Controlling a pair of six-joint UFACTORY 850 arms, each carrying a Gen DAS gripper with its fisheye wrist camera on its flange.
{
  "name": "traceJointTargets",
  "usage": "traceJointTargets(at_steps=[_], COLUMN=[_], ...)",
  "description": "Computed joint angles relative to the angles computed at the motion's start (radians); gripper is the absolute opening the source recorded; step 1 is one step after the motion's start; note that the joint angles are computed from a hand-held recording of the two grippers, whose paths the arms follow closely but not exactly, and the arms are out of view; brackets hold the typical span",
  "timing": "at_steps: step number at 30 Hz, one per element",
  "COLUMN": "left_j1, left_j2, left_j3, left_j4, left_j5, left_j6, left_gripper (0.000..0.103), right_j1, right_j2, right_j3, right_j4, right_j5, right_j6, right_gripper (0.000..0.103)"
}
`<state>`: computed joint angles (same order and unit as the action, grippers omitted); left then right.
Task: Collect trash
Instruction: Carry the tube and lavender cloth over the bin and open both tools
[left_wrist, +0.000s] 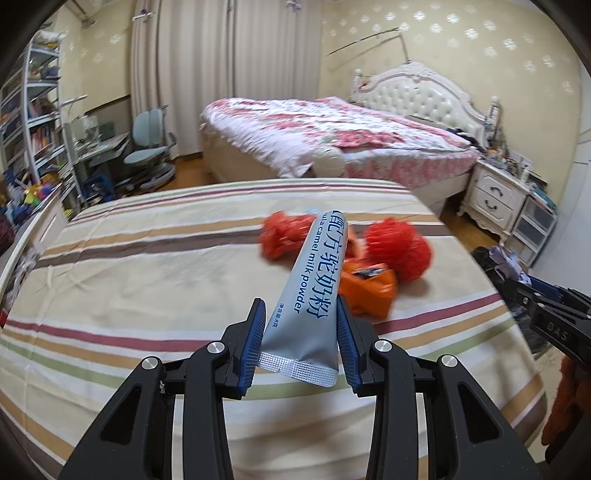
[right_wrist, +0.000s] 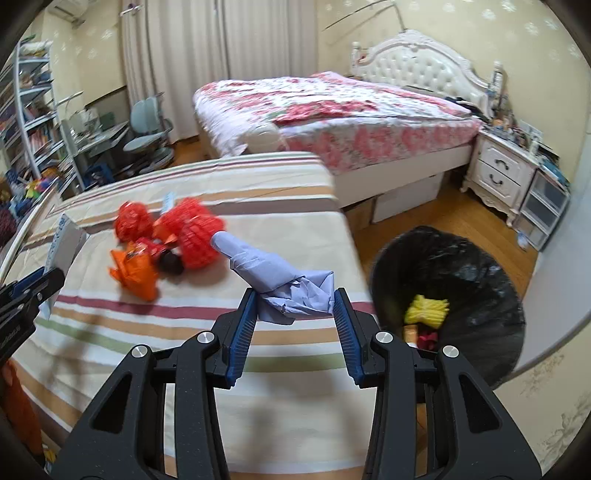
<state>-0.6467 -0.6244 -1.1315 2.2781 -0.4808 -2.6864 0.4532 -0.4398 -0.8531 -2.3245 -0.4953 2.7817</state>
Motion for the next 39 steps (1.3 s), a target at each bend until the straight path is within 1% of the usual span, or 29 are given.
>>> traceJointTargets(at_steps=[3, 8, 13, 16, 18, 22, 29, 31, 33, 39], left_j1=[-0.027, -0.077, -0.107, -0.125, -0.136, -0.156, -0.174, -0.176, -0.177, -0.185], left_j2=[-0.021, -0.087, -0.172, -0.225, -0.258, -0.323, -0.431, -0.448, -0.475, -0.527], left_j3=[-0.041, -0.152, -0.291, -0.375, -0.423, -0.527, -0.706, -0.734, -0.780, -0.868], left_j4=[0.046, 0.109, 0.093, 0.037, -0.010, -0.158, -0.433, -0.481, -0.575, -0.773], left_j5=[0.014, 0.040, 0.097, 0.124, 0.138, 0.164, 0.197, 0.203, 0.210, 0.210], left_j6=[-0.013, -0.008, 0.049, 0.125, 0.179, 0.336, 0.646, 0.700, 0.799, 1.017], left_gripper=[0.038, 0.038, 0.038, 0.038, 0.038, 0.038, 0.038, 0.038, 0.038, 0.039], right_j1=[-0.031, -0.094, -0.145, -0.181, -0.198, -0.234, -0.279, -0.289, -0.298, -0.327], right_j2=[0.025, 0.055, 0.068, 0.066, 0.059, 0.037, -0.002, -0.011, -0.021, -0.041], right_j3=[0.031, 0.075, 0.104, 0.114, 0.115, 0.111, 0.090, 0.083, 0.075, 0.063], right_j4=[0.031, 0.048, 0.084, 0.058, 0.052, 0.030, 0.023, 0.017, 0.011, -0.027], right_j5=[-0.031, -0.062, -0.098, -0.100, -0.104, -0.107, -0.103, -0.096, -0.090, -0.070], right_j6=[-0.009, 0.012, -0.002, 0.035, 0.047, 0.070, 0.077, 0.081, 0.086, 0.117], right_gripper=[0.041, 0.041, 0.041, 0.041, 0.041, 0.041, 0.041, 0.041, 0.041, 0.041])
